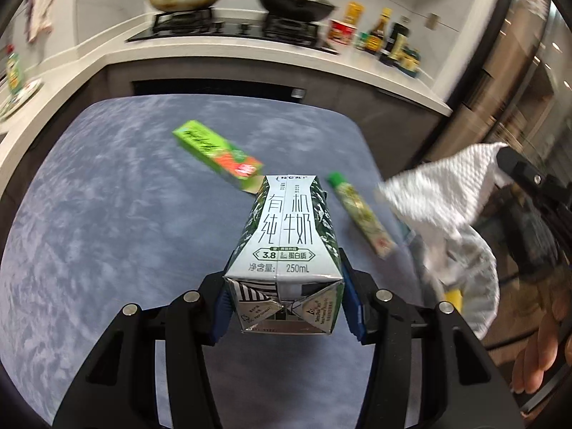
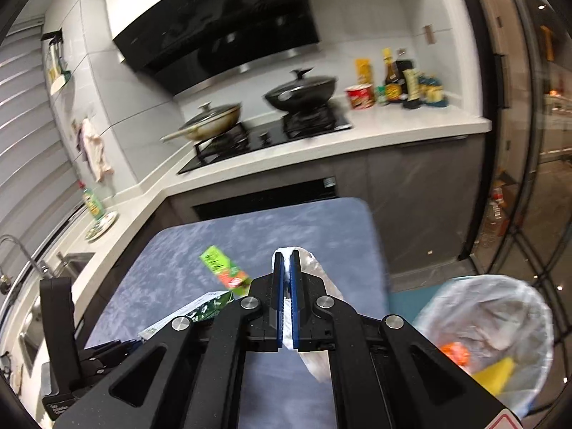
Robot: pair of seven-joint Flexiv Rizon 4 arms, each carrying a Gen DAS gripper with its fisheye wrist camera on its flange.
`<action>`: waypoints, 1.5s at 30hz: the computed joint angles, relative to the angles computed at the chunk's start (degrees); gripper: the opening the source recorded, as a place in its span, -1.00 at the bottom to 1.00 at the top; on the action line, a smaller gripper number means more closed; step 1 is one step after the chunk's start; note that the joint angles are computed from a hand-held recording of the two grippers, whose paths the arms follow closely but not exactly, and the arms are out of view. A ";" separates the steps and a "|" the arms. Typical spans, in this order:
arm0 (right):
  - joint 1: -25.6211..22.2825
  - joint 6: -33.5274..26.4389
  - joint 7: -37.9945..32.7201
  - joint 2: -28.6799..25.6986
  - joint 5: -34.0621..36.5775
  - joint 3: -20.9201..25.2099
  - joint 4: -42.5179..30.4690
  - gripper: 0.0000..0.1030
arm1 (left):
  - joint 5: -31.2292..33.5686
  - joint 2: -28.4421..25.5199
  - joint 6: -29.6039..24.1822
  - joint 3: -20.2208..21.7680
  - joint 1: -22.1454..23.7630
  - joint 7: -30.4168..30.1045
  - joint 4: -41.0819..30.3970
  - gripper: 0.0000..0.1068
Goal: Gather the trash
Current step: 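Carry the milk carton and tissue over the bin and open both grippers, then move both grippers back from the bin to the table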
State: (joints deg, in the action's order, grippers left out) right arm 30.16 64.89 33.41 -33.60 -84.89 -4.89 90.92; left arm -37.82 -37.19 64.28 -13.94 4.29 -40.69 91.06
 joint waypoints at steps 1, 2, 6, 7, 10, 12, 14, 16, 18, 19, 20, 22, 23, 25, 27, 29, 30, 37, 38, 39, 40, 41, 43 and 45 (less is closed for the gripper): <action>0.09 -0.83 1.44 1.47 -0.94 -0.13 1.99 -0.94 | -0.22 0.54 -0.14 -0.63 0.03 0.69 0.80 -0.09; -0.14 -1.41 2.32 2.38 -1.54 0.08 3.26 -0.94 | -0.49 1.14 -0.42 -1.27 -0.06 1.51 1.65 -0.09; -1.96 -5.92 6.82 7.58 -2.69 2.36 11.17 -0.94 | -1.66 2.71 -2.10 -2.74 -1.49 4.29 3.81 -0.09; -2.66 -6.80 8.08 8.69 -2.97 3.03 12.98 -0.94 | -1.83 3.04 -2.41 -3.01 -2.13 5.03 4.27 -0.09; -4.70 -9.46 10.53 11.62 -2.87 5.03 17.95 -0.94 | -2.45 3.50 -3.45 -3.65 -4.01 7.12 4.99 -0.09; -6.23 -10.33 11.68 13.10 -2.57 6.05 20.71 -0.94 | -2.52 3.64 -3.95 -3.68 -5.52 7.87 5.23 -0.09; -7.56 -10.76 12.43 14.11 -2.19 6.82 22.86 -0.94 | -3.00 3.40 -4.41 -4.27 -6.87 8.96 5.28 -0.09; -8.79 -10.70 13.50 14.94 -2.36 7.34 24.77 -0.94 | -2.53 3.13 -5.15 -4.10 -8.38 9.00 5.02 -0.09; -9.98 -10.23 14.18 15.18 -1.99 7.67 26.08 -0.94 | -2.39 2.48 -4.79 -4.28 -9.86 9.45 4.78 -0.09; -10.55 -9.80 14.91 15.23 -2.01 7.72 26.75 -0.94 | -1.98 2.14 -4.55 -4.21 -10.50 9.66 4.57 -0.09; -10.93 -9.49 15.51 15.23 -2.14 7.80 27.15 -0.94 | -1.64 1.73 -4.14 -4.23 -11.08 9.81 4.33 -0.09; -11.77 -8.86 16.82 15.33 -2.49 7.84 28.13 -0.94 | -0.27 1.01 -3.79 -3.73 -12.30 9.13 3.61 -0.09; -12.03 -8.74 17.20 15.37 -2.56 7.90 28.47 -0.94 | 0.38 0.59 -3.72 -3.55 -12.82 8.62 3.24 -0.09; -12.73 -8.06 18.42 15.41 -3.11 7.88 29.23 -0.94 | 1.99 -0.29 -3.74 -3.05 -13.78 7.40 2.33 -0.09; -13.21 -7.73 18.83 15.31 -2.97 7.97 29.62 -0.93 | 3.16 -0.89 -3.43 -2.86 -14.35 6.40 1.87 -0.09; -13.76 -6.94 19.83 15.15 -3.16 7.89 30.00 -0.83 | 4.14 -1.39 -3.26 -2.90 -14.61 5.72 1.45 -0.09; -13.75 -7.18 20.03 15.16 -2.99 7.95 30.11 -0.81 | 4.69 -1.55 -2.94 -2.82 -14.85 5.30 1.35 -0.09; -14.27 -7.57 23.07 15.74 -4.00 8.12 31.33 -0.38 | 6.04 -1.85 0.54 -4.21 -14.77 4.76 1.69 0.10; -14.30 -7.58 23.02 15.72 -4.00 8.19 31.29 -0.38 | 6.17 -1.91 0.77 -4.41 -14.70 4.74 1.62 0.10; -14.31 -7.64 23.10 15.71 -4.12 8.22 31.25 -0.38 | 6.37 -1.88 0.91 -4.48 -14.72 4.57 1.62 0.11; -14.34 -7.70 23.16 15.75 -4.27 8.23 31.25 -0.38 | 6.54 -2.00 0.86 -4.54 -14.65 4.49 1.42 0.11; -14.32 -7.79 23.11 15.78 -4.34 8.29 31.21 -0.38 | 6.58 -1.96 0.85 -4.74 -14.51 4.52 1.48 0.11; -14.36 -7.71 23.05 15.66 -4.44 8.30 30.93 -0.38 | 6.85 -1.94 1.08 -4.71 -14.52 4.24 1.52 0.11; -14.29 -7.66 22.79 15.49 -4.55 8.33 30.59 -0.38 | 7.04 -2.01 1.13 -4.64 -14.48 3.88 1.40 0.11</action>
State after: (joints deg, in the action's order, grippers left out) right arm 15.86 57.23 56.20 -18.11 -89.43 3.43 121.51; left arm -30.78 -39.20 65.40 -18.58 -10.19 -36.81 92.47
